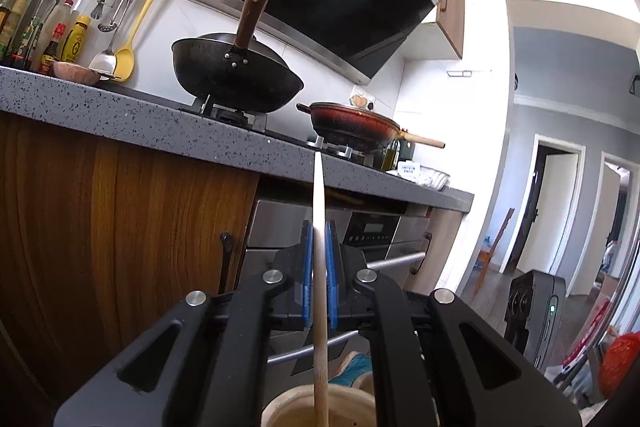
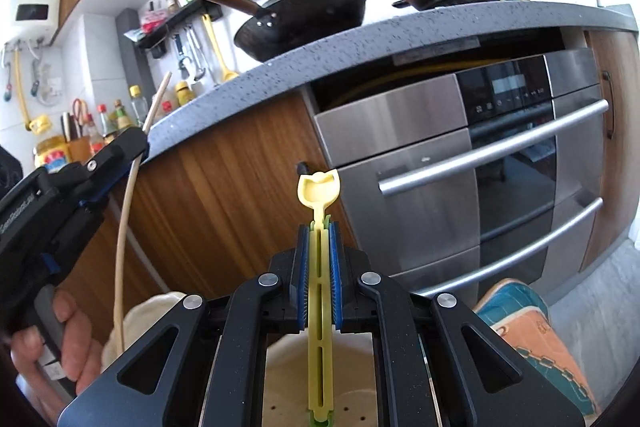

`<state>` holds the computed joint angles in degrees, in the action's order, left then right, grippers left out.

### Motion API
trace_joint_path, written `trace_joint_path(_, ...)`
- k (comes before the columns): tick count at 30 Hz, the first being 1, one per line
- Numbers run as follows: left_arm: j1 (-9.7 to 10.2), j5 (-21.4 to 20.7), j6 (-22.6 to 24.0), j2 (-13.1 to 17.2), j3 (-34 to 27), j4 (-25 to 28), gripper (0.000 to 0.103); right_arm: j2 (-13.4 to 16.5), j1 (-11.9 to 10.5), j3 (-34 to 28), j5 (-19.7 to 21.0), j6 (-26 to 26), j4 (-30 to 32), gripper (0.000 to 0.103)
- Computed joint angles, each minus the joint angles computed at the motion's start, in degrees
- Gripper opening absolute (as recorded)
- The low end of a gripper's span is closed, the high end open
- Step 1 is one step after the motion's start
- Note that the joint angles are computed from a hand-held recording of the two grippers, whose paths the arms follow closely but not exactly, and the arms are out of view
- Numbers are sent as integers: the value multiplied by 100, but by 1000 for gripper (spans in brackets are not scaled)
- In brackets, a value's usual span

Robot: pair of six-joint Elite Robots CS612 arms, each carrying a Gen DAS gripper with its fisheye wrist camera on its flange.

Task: Organize utensils
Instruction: 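Lift the chopstick with the left tool while the right tool lifts the yellow utensil, then drop the chopstick in the tall cup while the right tool drops its utensil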

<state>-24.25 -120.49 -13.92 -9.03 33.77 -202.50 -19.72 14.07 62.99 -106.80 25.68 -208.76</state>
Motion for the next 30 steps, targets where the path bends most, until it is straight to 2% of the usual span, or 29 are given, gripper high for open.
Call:
trace_joint_path(3,2,35,165,-74,208,-80,6,28,1,-16,-49,-13,43,11)
trace_joint_path(8,49,-150,315,-220,510,-48,6,36,3,30,-70,39,92,11)
trace_joint_path(13,51,-105,795,-516,1135,19,6,-88,45,275,-208,5,80,11)
trace_joint_path(22,127,87,830,-825,1856,-17,6,-279,108,735,-233,-194,-173,11)
trace_joint_path(27,138,114,970,-925,2075,167,6,-356,130,932,-122,-287,-79,11)
trace_joint_path(30,103,233,1207,-968,2185,220,6,-359,148,938,-122,-408,-73,11)
